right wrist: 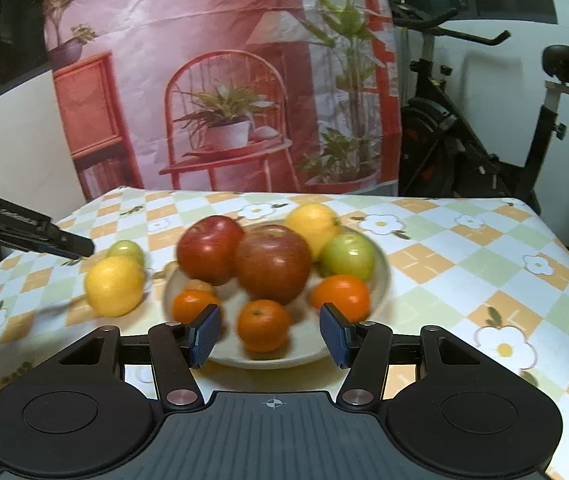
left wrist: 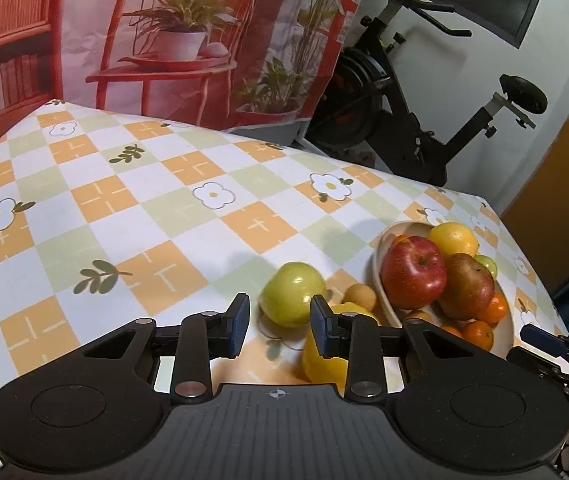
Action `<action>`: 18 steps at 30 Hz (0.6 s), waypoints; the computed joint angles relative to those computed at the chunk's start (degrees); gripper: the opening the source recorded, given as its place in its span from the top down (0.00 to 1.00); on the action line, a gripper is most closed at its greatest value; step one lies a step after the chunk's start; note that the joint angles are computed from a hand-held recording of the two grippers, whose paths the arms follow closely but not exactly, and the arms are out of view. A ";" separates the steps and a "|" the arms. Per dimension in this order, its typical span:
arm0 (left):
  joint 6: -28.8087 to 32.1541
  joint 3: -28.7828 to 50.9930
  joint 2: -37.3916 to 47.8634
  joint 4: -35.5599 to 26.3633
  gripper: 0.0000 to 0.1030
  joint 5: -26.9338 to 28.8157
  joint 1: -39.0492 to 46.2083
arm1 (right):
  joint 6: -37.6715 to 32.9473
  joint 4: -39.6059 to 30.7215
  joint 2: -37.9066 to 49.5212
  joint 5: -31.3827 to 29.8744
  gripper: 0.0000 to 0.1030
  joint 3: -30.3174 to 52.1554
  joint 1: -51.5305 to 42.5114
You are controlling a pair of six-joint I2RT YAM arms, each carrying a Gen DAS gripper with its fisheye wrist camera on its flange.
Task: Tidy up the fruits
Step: 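Move both grippers to the large yellow lemon beside the plate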
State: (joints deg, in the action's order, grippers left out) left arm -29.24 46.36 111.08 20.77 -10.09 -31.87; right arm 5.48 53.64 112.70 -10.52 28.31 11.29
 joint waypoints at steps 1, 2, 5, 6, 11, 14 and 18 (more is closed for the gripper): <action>0.49 -0.09 0.18 0.22 0.67 0.44 0.45 | 0.05 -0.98 -0.60 0.38 0.50 0.22 0.81; 0.96 -0.28 0.40 0.61 0.67 0.91 0.87 | 0.17 -2.17 -1.22 0.77 0.50 0.57 1.72; 1.73 -0.52 1.00 1.24 0.69 2.91 2.22 | 0.38 -5.27 -2.25 1.94 0.50 1.78 4.04; 1.96 -0.43 1.39 1.36 0.71 3.87 2.69 | 0.38 -6.15 -2.49 2.33 0.50 2.17 4.68; 4.35 -0.28 3.35 2.42 0.71 7.10 3.62 | 0.53 -9.76 -3.10 3.98 0.50 3.68 7.31; 4.81 -0.48 3.98 3.40 0.71 8.82 3.91 | 0.59 -11.85 -3.33 4.69 0.50 4.56 8.57; 5.10 -1.28 4.22 5.10 0.73 10.41 3.99 | 0.01 -13.62 -3.37 5.08 0.50 5.54 9.81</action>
State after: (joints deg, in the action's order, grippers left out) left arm -24.14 45.09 115.30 25.87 0.31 -27.88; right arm 5.49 40.02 109.33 -5.45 33.85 21.09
